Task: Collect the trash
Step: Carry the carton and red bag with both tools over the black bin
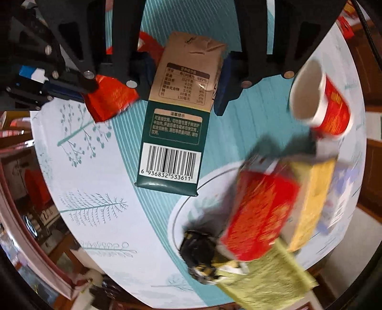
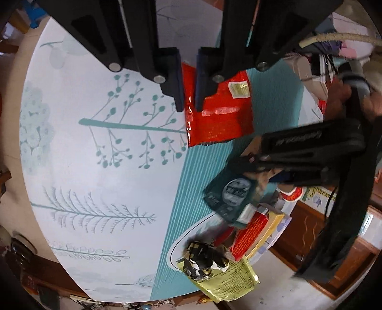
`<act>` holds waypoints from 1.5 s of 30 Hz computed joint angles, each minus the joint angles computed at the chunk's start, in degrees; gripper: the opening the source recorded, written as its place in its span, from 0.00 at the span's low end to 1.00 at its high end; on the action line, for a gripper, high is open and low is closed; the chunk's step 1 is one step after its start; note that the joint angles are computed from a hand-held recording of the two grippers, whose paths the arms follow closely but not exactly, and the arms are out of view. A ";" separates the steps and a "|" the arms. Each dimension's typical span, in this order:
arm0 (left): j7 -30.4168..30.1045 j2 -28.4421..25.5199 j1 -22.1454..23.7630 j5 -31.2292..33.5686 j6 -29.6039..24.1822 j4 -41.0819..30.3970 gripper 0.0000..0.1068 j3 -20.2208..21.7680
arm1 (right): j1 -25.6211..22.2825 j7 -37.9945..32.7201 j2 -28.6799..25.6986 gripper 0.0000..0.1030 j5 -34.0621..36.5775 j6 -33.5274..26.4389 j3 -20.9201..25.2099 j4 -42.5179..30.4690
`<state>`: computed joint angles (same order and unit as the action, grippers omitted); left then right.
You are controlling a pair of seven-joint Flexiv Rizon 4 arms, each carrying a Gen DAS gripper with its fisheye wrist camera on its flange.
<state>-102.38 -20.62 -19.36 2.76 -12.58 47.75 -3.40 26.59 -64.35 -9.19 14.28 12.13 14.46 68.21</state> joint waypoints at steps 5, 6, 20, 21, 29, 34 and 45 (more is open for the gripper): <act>-2.74 7.20 0.74 -0.60 1.31 6.03 0.38 0.39 | 0.41 1.63 2.51 0.06 -0.39 3.80 0.42 2.26; -2.77 8.58 1.06 -0.68 1.36 7.07 0.38 0.30 | 0.62 2.23 3.08 0.06 -0.80 4.50 0.52 2.65; 10.26 29.90 7.41 -10.10 5.40 25.84 0.38 0.95 | 7.39 28.45 13.72 0.05 -20.52 9.91 6.45 11.98; 11.81 31.77 7.74 -11.17 5.29 27.39 0.38 1.45 | 7.97 31.15 14.44 0.05 -22.11 9.79 7.16 12.66; 20.76 41.17 9.67 -16.43 3.90 36.08 0.38 3.51 | 15.40 47.88 15.03 0.05 -35.93 -0.67 13.28 11.35; 22.89 44.95 10.10 -18.36 1.74 39.93 0.38 3.73 | 20.12 51.75 13.98 0.05 -37.74 -8.25 14.99 8.99; 16.56 53.05 10.21 -18.80 3.16 57.23 0.38 1.68 | 19.92 57.05 18.18 0.05 -26.95 -4.28 14.50 21.47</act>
